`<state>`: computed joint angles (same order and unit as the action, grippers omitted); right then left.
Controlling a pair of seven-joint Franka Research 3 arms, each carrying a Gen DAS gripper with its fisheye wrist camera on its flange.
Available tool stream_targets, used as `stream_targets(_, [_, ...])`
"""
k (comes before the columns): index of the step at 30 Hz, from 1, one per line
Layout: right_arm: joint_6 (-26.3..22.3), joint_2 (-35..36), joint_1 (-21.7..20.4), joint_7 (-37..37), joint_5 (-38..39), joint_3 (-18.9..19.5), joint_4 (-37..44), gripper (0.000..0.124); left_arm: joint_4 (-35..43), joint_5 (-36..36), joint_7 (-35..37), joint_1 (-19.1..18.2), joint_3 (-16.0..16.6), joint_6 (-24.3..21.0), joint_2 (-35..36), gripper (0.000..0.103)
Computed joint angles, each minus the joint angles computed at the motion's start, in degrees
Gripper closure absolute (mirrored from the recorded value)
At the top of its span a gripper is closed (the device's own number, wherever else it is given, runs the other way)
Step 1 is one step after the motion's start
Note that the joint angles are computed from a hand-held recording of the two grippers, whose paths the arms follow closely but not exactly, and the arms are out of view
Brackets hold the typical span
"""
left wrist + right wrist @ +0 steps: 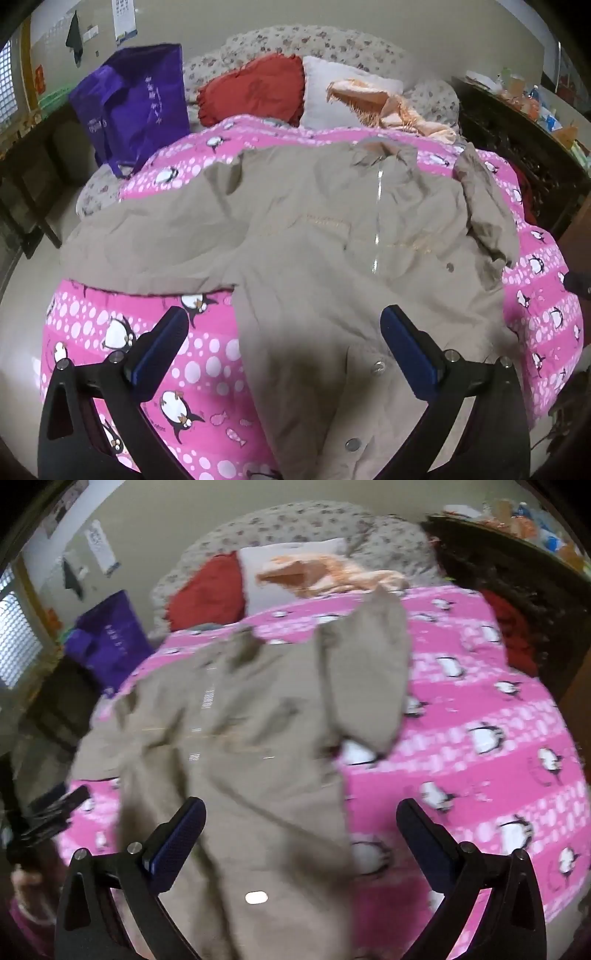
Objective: Fold large clothes
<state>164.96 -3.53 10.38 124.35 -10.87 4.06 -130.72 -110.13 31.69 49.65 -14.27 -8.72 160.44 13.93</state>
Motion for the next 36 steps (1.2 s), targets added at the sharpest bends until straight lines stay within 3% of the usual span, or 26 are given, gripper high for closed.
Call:
stream_targets(4, [-1.30, 2.77, 0.81, 8.31, -9.66, 1.27, 4.15, 0.021, 1.06, -0.65, 1.77, 0.01, -0.31, -0.39, 0.31, 0.000])
stream_targets(5, [-2.03, 4.09, 1.50, 11.13, -12.88, 1.24, 5.72, 0.021, 0.73, 1.41, -0.76, -1.20, 0.48, -0.22, 0.21, 0.000])
stream_targets(10, [-3.28, 8.59, 5.61, 13.51, -15.38, -0.82, 10.37, 0.021, 1.81, 0.55, -0.28, -1.17, -0.10, -1.09, 0.65, 0.000])
stream_targets(11, [-4.11, 9.52, 6.56, 14.05, -16.63, -1.45, 11.50, 0.021, 0.92, 1.69, -2.28, -1.93, 0.82, 0.80, -0.13, 0.000])
stream_targets(14, [-6.09, 11.88, 9.26, 15.63, -19.85, -3.04, 14.54, 0.021, 1.25, -0.93, 1.37, -0.46, -0.84, -1.49, 0.40, 0.000])
stream_targets(17, [-6.77, 12.96, 10.97, 16.74, -21.53, -4.28, 15.81, 0.021, 1.77, -0.58, 0.81, -0.92, -0.48, -2.64, 0.88, 0.000])
stream_targets(36, [-7.30, 15.55, 13.26, 15.95, -19.57, -6.25, 18.07, 0.021, 2.90, 2.64, -3.59, -1.77, 1.01, -4.02, 2.23, 0.000])
